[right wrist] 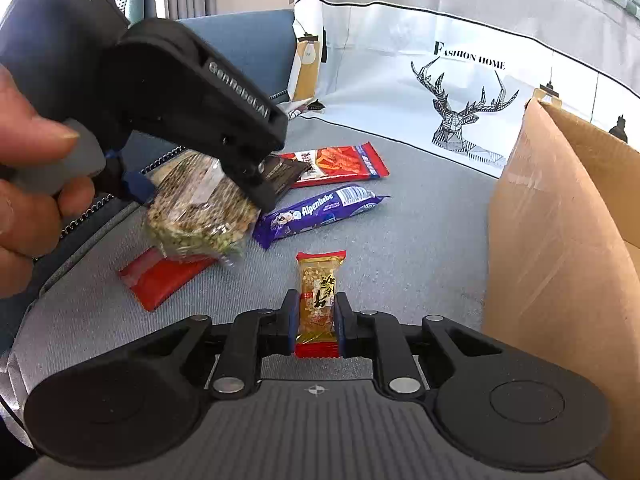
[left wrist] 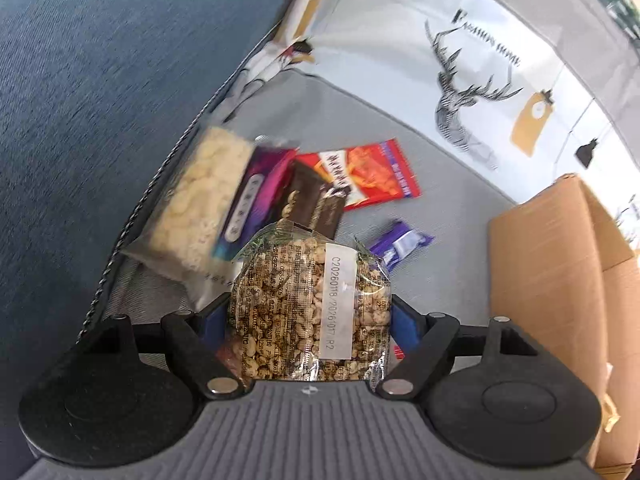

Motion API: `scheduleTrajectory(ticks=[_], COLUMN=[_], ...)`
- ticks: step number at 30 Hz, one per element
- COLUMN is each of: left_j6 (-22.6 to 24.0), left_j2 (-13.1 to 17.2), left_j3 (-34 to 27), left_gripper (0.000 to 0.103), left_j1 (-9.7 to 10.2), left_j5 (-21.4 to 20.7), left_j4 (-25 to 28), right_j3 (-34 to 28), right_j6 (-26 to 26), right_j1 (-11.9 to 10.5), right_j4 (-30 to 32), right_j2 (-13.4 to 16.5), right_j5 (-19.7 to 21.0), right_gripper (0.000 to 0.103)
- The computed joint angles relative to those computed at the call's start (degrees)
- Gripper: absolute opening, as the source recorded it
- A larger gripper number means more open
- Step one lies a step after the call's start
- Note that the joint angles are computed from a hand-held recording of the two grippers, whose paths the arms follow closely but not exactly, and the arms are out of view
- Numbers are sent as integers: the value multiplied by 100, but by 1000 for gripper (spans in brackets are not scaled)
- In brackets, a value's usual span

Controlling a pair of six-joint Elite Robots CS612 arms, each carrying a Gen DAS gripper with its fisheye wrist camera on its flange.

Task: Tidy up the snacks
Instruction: 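Lift the red-gold snack with the right tool while the left tool lifts the nut bag, then carry the red-gold snack and nut bag over the cardboard box with both tools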

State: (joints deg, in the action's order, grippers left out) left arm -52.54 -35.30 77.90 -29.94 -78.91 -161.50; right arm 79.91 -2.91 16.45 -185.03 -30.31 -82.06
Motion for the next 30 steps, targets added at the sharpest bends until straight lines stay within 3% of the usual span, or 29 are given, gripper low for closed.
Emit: scheduleTrajectory(ticks=[16,25,30], left_j6=[28,528,879], left_j2=[-21,11,95], left_j3=[200,203,63], left_gripper=[83,83,83], left_j1=[-71,-220,-311], left_j5=[225,630,646], left_j4=[-1392,-2264,-2722], right_j3=[203,431,597], right_j6=[309,472,536], right_j1=[7,-220,-384], right_j4=[-1006,-1644,-1945], right_j2=[-275,-501,-624], right_j5=[-289,-287,-407], right_gripper=[19,19,19])
